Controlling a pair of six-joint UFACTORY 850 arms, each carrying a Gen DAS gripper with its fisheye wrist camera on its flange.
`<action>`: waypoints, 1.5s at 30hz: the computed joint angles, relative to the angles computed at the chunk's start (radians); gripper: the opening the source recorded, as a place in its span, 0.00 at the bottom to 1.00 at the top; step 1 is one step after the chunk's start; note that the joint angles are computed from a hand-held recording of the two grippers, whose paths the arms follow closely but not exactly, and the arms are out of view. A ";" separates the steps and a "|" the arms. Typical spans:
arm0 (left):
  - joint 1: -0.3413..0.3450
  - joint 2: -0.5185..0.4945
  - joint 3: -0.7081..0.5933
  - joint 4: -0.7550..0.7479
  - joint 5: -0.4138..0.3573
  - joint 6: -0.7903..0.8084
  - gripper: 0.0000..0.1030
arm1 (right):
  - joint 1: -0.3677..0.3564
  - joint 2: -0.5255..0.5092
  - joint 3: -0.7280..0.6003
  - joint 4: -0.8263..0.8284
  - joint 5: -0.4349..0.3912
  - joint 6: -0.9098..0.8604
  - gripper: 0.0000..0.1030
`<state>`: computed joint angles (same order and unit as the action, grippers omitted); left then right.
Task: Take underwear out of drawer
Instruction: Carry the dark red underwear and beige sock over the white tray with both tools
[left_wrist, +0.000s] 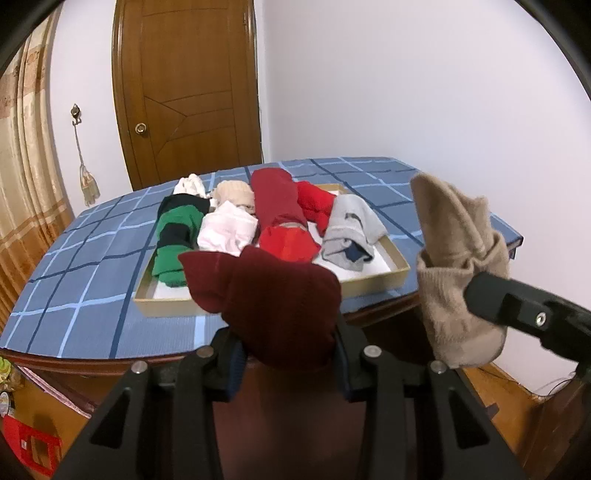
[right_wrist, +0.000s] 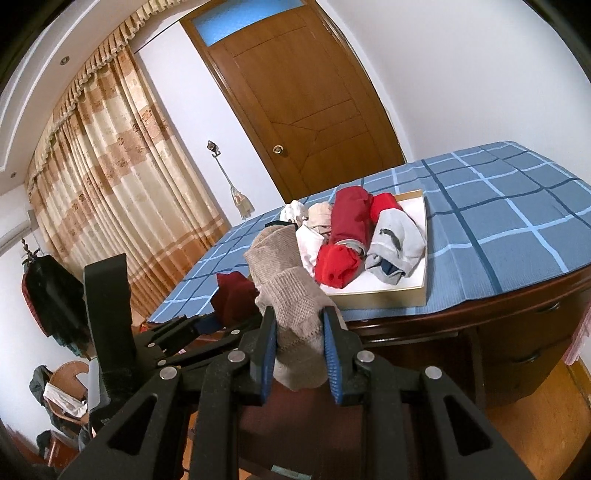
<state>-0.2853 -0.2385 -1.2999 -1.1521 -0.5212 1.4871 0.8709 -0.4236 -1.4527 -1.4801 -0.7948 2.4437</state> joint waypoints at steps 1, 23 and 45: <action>-0.001 -0.004 -0.006 -0.005 0.001 0.000 0.37 | -0.003 0.000 0.000 -0.001 0.002 0.004 0.25; -0.063 -0.098 -0.138 -0.009 0.056 -0.054 0.37 | -0.067 0.021 0.029 -0.027 -0.015 0.040 0.26; -0.109 -0.209 -0.286 -0.001 0.108 -0.113 0.37 | -0.143 -0.001 -0.010 0.020 -0.023 -0.025 0.26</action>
